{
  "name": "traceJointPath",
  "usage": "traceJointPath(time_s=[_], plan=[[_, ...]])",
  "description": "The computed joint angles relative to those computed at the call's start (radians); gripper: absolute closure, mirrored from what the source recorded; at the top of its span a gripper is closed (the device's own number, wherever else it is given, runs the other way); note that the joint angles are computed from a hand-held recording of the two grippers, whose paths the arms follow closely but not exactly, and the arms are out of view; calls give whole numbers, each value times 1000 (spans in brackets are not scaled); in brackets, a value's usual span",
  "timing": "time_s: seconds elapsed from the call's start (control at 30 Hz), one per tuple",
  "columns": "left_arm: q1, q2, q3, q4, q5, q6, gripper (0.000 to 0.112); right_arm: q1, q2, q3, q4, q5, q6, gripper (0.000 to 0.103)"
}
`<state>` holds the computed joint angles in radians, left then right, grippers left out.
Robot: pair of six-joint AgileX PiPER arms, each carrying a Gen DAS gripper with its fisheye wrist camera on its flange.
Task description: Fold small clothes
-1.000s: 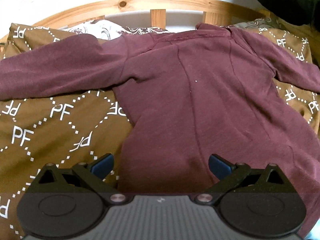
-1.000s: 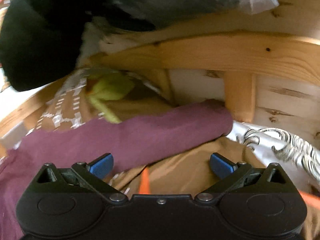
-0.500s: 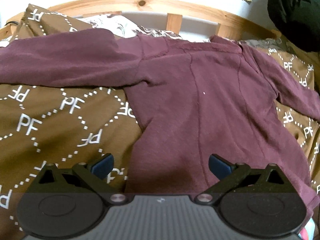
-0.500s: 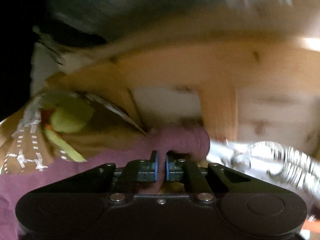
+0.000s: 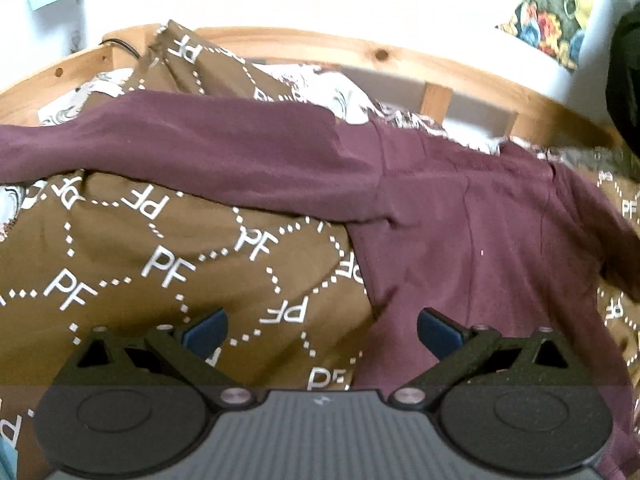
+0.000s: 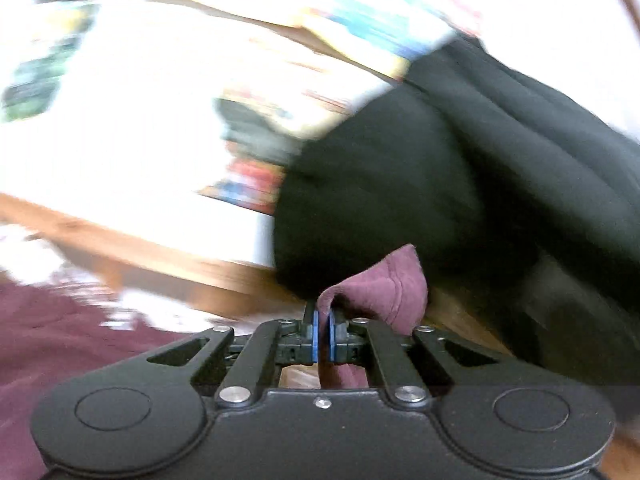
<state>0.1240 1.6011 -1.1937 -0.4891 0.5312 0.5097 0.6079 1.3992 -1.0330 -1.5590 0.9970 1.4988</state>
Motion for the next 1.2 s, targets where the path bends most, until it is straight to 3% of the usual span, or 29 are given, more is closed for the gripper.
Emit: traceJointPath(time_s=[0.23,0.4,0.5,0.6,0.73,0.87,1.0,1.1,1.2], plan=[[14,-28,32,-46,-83,-5,10,236,172,-91,60,-163,-148,99],[24,1,0,-31,-67,-52,10,326,259,-111,219,-243,-279,99],[35,5,1,-86,-51,-1,10,356,281,-101,289,-257,-328,97],[57,7,10,-225,-30,127,10,363,269,-94,387,-291,-396,77],[56,17,20,-313,-32,212,10,360,175,-23,496,-367,-500,24],[13,55,-13,-223,10,177,10,323,48,40,634,-384,-598,13],[-30,62,2,-145,31,162,10,206,-31,84,636,-366,-519,6],[-92,61,24,64,-16,16,10,47,-15,61,647,-367,-478,7],[-150,94,3,325,-9,-197,10,-124,75,-26,664,-392,-440,19]])
